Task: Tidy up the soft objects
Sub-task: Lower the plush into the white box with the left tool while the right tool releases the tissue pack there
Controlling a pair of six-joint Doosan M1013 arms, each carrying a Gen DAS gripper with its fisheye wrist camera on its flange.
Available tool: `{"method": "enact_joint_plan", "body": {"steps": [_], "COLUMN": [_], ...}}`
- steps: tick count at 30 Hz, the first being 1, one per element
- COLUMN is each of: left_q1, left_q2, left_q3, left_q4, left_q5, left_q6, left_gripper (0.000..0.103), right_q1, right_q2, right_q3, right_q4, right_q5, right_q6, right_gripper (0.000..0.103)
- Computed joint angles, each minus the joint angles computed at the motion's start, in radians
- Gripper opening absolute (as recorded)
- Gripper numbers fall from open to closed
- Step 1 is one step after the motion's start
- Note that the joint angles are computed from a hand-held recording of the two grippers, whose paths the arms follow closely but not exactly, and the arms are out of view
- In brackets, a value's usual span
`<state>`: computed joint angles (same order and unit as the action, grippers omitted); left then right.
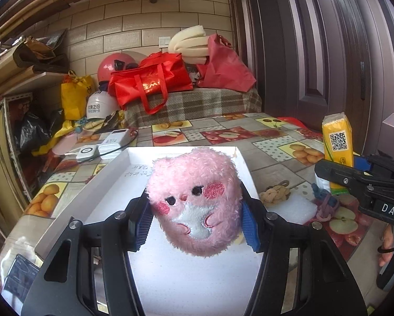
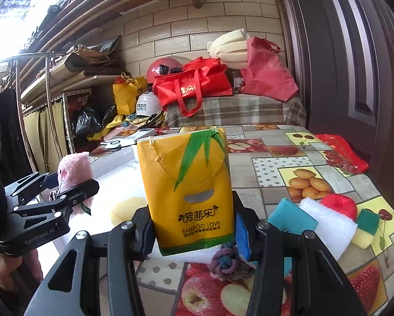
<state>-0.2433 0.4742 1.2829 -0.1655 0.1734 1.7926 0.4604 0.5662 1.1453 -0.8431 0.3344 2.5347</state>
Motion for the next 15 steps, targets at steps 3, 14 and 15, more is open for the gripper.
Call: {"method": "enact_joint_plan", "body": {"steps": [3,14,15], "left_q1": [0.009,0.047,0.050], "left_q2": [0.008,0.039,0.042], "left_q3": [-0.010,-0.057,-0.061], "left_q4": [0.152,0.469,0.478], "left_q5": [0.001,0.049,0.054], "left_q6": [-0.161,-0.548,-0.565], "left_gripper": [0.058,0.058,0.058], "right_q1": [0.004,0.032,0.033], "right_q2": [0.023,0.090,0.096], "right_q3": [-0.036,-0.144,-0.156], "right_q4": [0.109,0.227,0.243], "right_q5": [0.006,0.042,0.047], "right_q6": [-0.110,-0.315,-0.335], "right_gripper": [0.049,0.049,0.049]}}
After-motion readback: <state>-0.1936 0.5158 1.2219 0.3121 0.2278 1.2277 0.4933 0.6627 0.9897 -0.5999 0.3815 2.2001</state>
